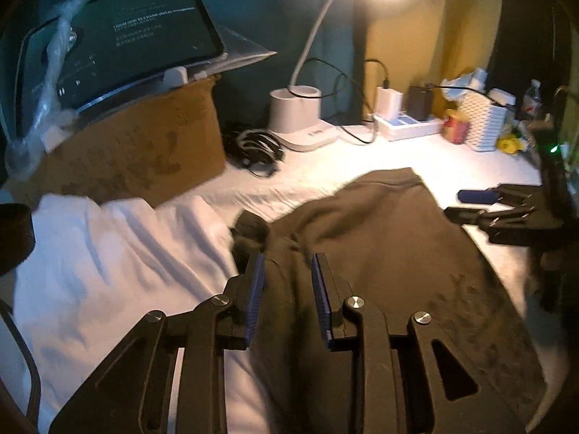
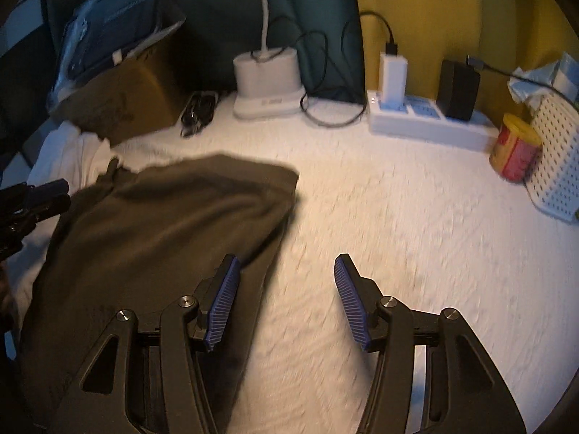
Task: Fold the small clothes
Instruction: 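Pull both open grippers back from the laid-down folded shirt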
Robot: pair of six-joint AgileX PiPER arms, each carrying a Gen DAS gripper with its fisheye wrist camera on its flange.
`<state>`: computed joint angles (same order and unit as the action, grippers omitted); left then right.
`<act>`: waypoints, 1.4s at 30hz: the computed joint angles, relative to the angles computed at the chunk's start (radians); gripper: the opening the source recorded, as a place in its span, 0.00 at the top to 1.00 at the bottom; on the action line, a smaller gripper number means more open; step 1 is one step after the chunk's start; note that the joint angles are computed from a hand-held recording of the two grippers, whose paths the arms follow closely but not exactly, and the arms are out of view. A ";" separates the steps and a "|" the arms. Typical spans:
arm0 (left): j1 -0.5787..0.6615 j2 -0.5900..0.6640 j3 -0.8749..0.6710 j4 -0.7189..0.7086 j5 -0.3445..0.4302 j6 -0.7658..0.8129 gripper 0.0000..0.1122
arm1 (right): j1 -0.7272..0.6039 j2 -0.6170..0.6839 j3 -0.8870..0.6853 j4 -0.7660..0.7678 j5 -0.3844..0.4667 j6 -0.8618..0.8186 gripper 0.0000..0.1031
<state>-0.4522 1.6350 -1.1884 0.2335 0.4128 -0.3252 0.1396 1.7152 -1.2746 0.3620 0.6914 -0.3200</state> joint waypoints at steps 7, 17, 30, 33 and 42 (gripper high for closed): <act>-0.063 -0.047 0.073 -0.062 0.012 -0.002 0.77 | -0.018 -0.147 0.181 0.065 -0.032 -0.036 0.45; -0.067 -0.096 0.158 -0.199 0.026 0.022 0.77 | -0.034 -0.321 0.362 0.170 0.025 -0.136 0.61; -0.115 -0.175 0.219 -0.120 0.038 -0.090 0.77 | 0.019 -0.520 0.499 0.235 0.138 -0.126 0.65; -0.134 -0.192 0.232 -0.099 0.035 -0.122 0.77 | 0.038 -0.571 0.530 0.217 0.139 -0.081 0.65; -0.180 -0.250 0.272 -0.065 0.038 -0.187 0.77 | 0.062 -0.672 0.592 0.203 0.157 -0.032 0.87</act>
